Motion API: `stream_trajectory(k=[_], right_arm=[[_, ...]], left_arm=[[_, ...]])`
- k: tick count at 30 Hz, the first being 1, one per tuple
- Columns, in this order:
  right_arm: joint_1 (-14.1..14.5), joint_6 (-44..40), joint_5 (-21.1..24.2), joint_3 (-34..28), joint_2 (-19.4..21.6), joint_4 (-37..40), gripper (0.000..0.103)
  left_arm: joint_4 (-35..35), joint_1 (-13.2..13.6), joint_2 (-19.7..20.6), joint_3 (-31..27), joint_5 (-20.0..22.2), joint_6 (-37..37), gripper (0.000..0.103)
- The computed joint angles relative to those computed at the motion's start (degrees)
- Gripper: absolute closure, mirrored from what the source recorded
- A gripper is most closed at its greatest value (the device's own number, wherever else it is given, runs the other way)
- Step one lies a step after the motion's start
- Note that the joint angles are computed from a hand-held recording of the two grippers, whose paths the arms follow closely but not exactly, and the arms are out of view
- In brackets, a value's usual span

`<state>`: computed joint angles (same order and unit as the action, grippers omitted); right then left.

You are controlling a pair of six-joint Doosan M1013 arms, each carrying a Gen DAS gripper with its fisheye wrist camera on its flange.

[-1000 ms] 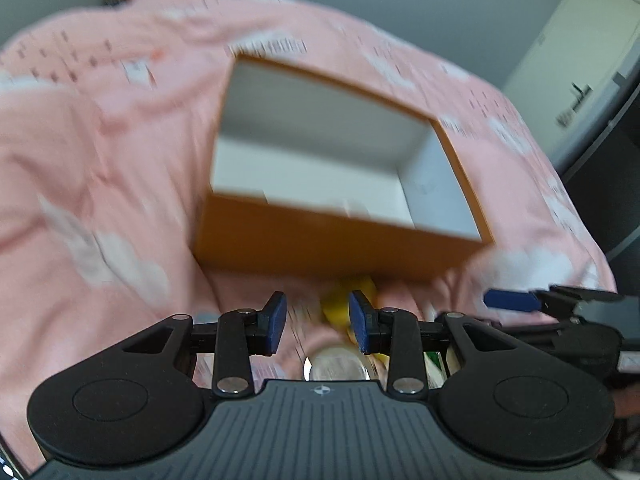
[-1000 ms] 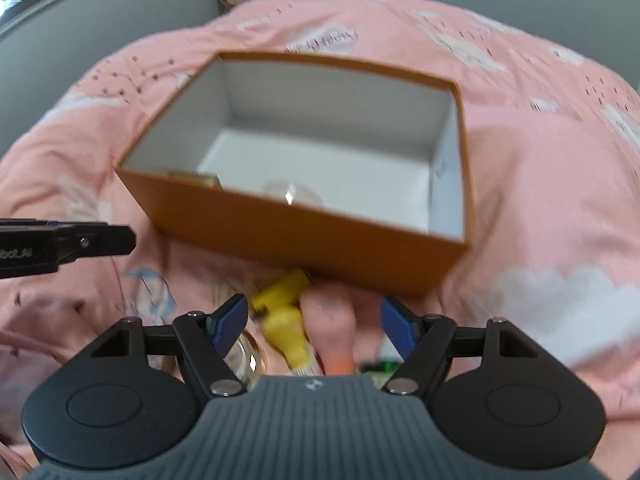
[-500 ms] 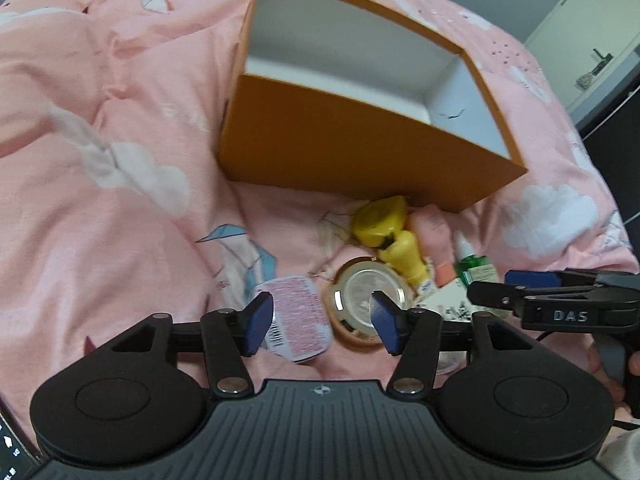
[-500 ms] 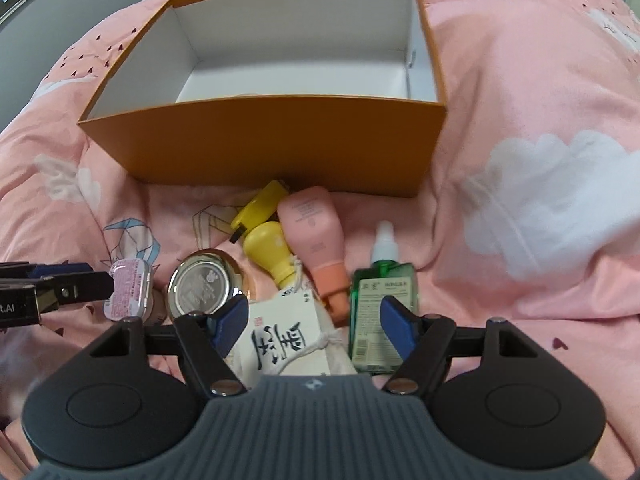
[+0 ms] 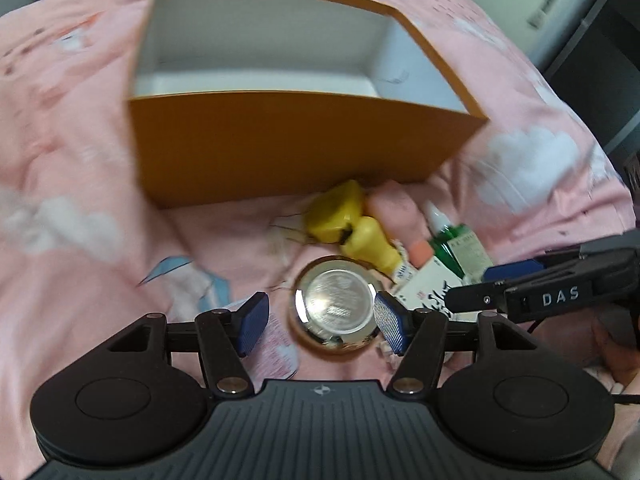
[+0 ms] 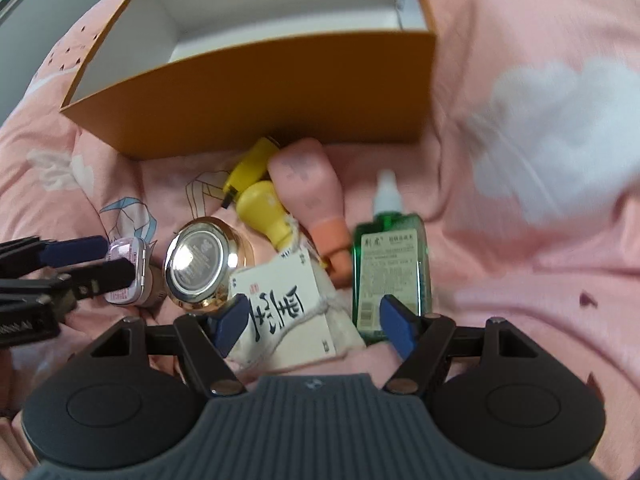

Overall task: Organize rigid objects
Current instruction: 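Move both tools back over the pile of items, then grasp round gold compact with left gripper while right gripper grasps white paper packet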

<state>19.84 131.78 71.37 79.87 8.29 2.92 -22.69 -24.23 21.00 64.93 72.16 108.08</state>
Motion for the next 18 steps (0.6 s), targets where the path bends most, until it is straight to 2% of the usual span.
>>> stream_trajectory(k=[9,11,14,18], right_arm=[[-0.6,0.7,0.4,0.4,-0.5,3.3,0.032],[-1.0,1.6,0.6,0.9,-0.8,4.7,0.032],[-1.6,2.0,2.3,1.0,-0.2,6.4,0.032],[-3.2,-0.4,1.6,2.4,0.4,11.7,0.025]], left_arm=[[3.7,-1.4,5.0,-6.4,7.3,3.5,0.032],[3.8,-1.5,6.1,-7.7,9.4,4.5,0.028],[3.9,-1.7,7.8,-9.5,12.6,4.1,0.027],[2.9,-1.8,9.1,-10.6,14.8,3.7,0.023]])
